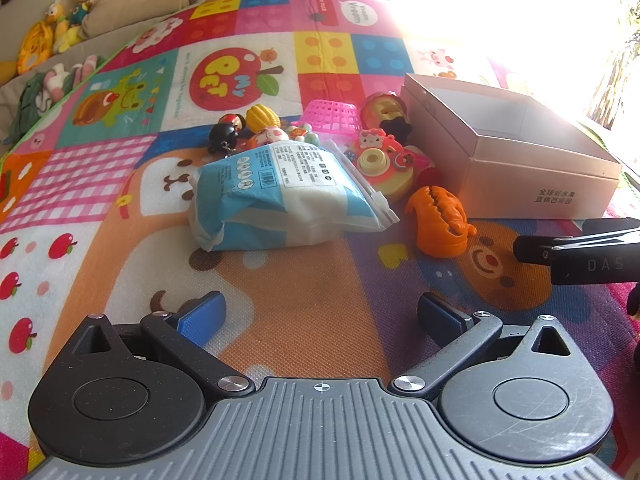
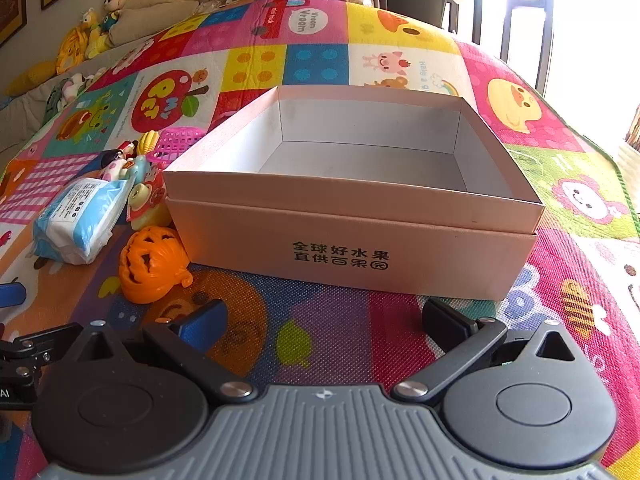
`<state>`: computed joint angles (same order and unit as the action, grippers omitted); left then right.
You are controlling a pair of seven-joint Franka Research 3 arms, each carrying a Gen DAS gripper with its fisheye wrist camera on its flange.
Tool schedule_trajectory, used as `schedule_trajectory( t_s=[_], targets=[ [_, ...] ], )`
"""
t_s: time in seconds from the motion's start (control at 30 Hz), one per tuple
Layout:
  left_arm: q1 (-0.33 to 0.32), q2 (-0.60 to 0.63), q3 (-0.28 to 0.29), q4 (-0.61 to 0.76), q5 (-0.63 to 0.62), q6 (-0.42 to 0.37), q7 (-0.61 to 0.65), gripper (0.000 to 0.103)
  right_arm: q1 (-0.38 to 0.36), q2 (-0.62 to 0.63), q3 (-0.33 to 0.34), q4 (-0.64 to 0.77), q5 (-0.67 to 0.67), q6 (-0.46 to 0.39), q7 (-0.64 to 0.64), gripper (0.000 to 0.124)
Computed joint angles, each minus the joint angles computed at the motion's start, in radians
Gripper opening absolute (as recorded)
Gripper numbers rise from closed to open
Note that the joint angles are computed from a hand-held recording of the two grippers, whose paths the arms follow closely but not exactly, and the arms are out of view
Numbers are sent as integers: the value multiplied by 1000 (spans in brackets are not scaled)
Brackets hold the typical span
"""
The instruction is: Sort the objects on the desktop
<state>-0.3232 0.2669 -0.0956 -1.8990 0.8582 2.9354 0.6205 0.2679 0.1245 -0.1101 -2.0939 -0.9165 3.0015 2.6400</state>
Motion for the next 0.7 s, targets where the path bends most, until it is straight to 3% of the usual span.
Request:
schedule_trajectory(
  t_s=[0.1,0.47,0.7],
  targets=[
    [0,0,0,0,-1,0,1,103,-7,-12,23,-11,76,-31,-74,103],
    [12,6,-19,8,-43,-12,52,103,0,-13,37,4,79,-87,-65,103],
    [15,11,-25,16,-105,-27,113,103,-7,-15,47,0,148,-87,-123,103]
  ],
)
